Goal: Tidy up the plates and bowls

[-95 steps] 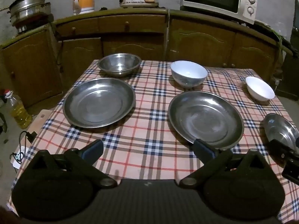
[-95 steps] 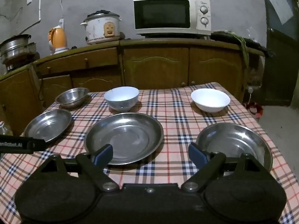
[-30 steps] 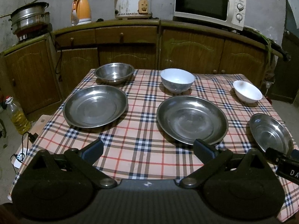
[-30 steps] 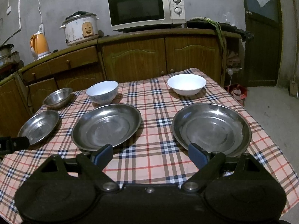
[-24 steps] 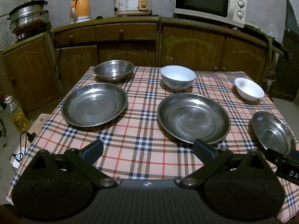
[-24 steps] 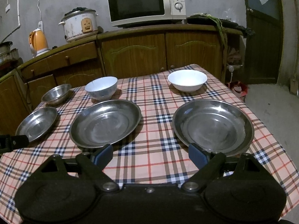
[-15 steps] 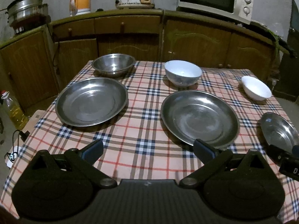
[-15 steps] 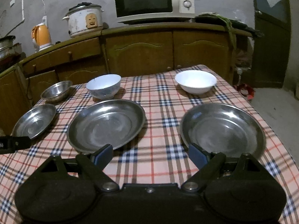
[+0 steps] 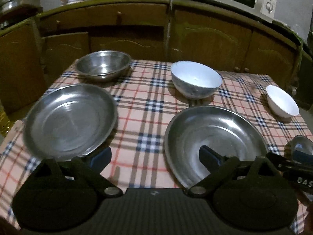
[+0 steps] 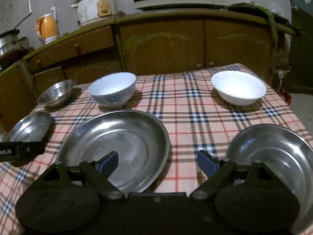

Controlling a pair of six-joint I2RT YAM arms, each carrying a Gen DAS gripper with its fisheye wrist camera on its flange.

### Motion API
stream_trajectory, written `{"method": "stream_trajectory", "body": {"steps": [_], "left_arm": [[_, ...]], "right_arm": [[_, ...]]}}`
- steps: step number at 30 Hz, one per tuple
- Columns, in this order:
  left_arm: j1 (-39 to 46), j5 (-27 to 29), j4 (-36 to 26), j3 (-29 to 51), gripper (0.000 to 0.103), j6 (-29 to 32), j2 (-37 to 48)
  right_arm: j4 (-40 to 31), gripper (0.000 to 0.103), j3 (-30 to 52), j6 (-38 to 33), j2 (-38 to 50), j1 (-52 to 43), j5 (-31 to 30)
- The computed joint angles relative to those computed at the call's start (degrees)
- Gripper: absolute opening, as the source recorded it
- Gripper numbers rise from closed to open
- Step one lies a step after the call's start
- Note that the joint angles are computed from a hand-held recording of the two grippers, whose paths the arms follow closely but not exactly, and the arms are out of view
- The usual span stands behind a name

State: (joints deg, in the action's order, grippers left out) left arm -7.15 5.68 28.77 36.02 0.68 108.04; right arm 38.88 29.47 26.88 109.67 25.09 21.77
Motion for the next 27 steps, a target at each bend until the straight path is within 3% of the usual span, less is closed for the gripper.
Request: {"method": "stream_trajectory", "body": {"steps": [5, 9, 11, 13, 14, 15, 27], "left_arm": [[-1.43, -0.31, -2.22, 7.28, 0.078, 0.96, 7.15], [-1.50, -0.40, -5.71, 13.45, 0.055, 1.15, 12.28], [-1.18, 0.51, -7.53, 16.15, 0.044, 1.38, 14.15], [-0.88, 1.91, -8.25, 17.60, 0.026, 2.09, 15.53], [-0.71, 2.98, -8.34, 18.29, 0.023, 2.50, 16.25], [-0.71, 3.99, -8.43, 18.73, 0.020, 2.58, 16.69], [-1.21, 2.65, -5.33, 13.82, 0.017, 2.81, 12.02]], "right_arm": [[-1.85, 0.102, 6.85, 0.24, 7.38, -4.46, -4.61], [-1.17, 0.099, 9.63, 0.78, 10.87, -6.73, -8.13], [-1.09, 0.086, 10.78, 0.77, 12.09, -6.98, -8.71], [-1.73, 0.058, 12.23, 0.86, 13.36, -7.40, -10.08], [-1.21, 0.053, 12.53, 0.87, 13.93, -7.20, -9.75], [-0.91, 0.040, 12.77, 0.60, 14.21, -7.09, -9.71], [0.96, 0.030, 8.82, 1.93, 10.37, -5.62, -7.35]]}}
